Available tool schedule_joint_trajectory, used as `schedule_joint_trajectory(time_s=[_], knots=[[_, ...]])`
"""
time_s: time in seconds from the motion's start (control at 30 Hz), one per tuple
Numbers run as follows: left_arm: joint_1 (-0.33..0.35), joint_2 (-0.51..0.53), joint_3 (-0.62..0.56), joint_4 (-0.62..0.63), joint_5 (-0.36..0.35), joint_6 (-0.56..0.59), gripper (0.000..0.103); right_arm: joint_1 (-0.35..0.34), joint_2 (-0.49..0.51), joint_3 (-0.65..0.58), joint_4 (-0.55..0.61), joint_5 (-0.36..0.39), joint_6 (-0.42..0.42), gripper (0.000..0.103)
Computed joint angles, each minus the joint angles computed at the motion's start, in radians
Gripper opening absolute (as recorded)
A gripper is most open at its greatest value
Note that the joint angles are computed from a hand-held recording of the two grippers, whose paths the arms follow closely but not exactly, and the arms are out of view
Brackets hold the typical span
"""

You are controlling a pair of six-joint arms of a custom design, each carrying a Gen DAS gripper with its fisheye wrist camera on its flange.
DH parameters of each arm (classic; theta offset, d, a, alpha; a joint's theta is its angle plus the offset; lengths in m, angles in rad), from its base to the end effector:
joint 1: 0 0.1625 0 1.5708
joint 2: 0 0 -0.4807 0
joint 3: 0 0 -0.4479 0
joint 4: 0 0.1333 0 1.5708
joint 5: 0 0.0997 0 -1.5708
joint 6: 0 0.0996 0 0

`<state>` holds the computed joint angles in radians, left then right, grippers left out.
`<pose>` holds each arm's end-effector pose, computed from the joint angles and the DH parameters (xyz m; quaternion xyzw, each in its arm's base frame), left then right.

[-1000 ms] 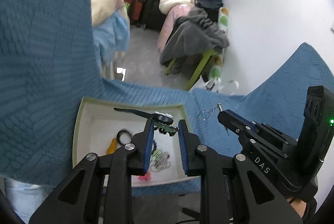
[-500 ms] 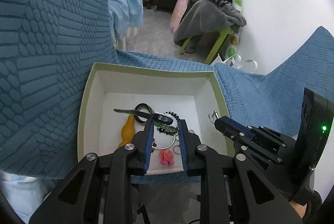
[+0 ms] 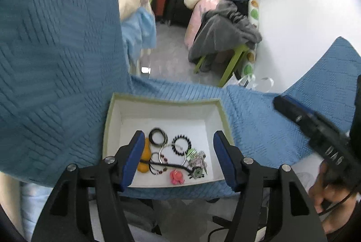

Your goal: Organize jewelry

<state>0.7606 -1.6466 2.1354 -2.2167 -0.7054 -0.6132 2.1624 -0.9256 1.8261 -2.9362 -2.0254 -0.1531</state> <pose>-0.1946 -0.4739 0.3833 0.0563 0.9039 -0.3270 0.2700 0.4628 -0.5282 0.1603 0.2966 -0.9020 0.2668 0.1652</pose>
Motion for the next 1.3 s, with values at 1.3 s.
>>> schedule_joint_trajectory(time_s=[1.3], knots=[[-0.299,-0.167,0.1,0.419,0.183,-0.423,0.063,0.101,-0.233,0.253,-0.085,-0.072,0.021,0.038]])
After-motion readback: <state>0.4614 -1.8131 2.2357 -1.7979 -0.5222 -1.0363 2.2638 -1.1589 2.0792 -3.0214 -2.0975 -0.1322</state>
